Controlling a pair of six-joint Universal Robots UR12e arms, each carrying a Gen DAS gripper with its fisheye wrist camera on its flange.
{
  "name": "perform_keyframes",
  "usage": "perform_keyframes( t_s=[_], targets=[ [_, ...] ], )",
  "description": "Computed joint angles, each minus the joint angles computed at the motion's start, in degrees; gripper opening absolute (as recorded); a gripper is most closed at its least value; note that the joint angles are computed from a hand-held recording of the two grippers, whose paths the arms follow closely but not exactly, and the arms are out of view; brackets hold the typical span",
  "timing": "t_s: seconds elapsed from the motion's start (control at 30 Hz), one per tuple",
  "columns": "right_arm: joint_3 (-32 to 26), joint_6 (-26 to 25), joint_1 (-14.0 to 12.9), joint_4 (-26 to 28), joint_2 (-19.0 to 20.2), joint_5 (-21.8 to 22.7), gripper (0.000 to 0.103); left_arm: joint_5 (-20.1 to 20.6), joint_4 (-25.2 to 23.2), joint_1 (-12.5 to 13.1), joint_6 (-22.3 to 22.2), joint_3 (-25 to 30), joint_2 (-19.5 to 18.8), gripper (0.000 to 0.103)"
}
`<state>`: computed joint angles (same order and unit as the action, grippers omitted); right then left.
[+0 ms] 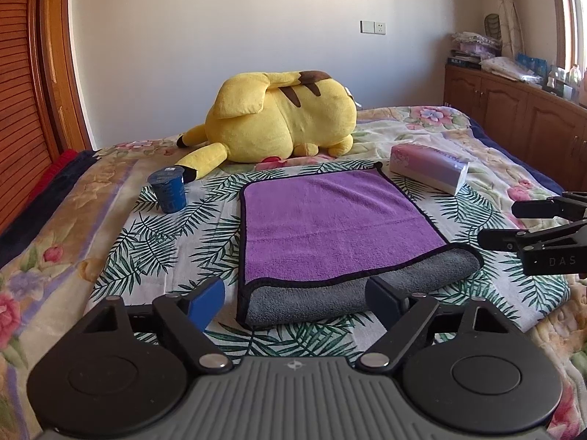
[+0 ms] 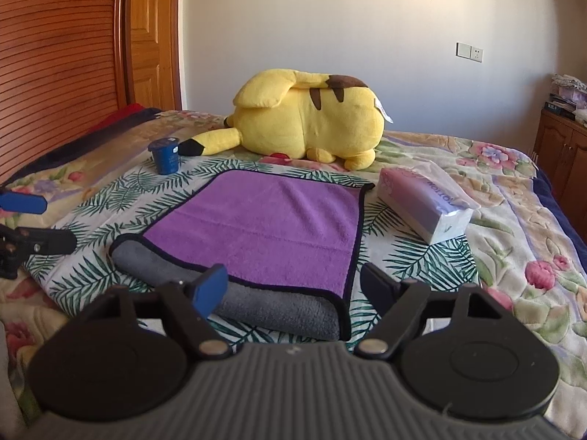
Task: Fold towel
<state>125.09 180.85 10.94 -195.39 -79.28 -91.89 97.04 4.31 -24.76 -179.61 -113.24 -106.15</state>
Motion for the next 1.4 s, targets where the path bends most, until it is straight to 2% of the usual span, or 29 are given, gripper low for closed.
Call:
perform_keyframes(
  t_s=[0.5,0.9,1.23,1.4],
  targets=[
    [-1.71,-0.21,-1.74,2.47,1.80,3.26,0.076,-2.21,-4.38,2.27,1.80,3.22,-3.19,0.051],
    [-3.15,0.53,-2.53,6.13,3.34,3.92,0.075,-1.77,-7.04,3.26,2.40,5.88,-5.97,0.045],
    [-3.87,1.68,-3.48,9.18,3.97,4.76,0.074,-3.33,-9.50,4.11,1.51,7.14,-7.17,0.026],
    [-4.18,2.35,-4.07,11.46,3.95,5.99,0.074,-4.24,-10.61,4.27,0.94,7.10,-7.07,0.023]
  ],
)
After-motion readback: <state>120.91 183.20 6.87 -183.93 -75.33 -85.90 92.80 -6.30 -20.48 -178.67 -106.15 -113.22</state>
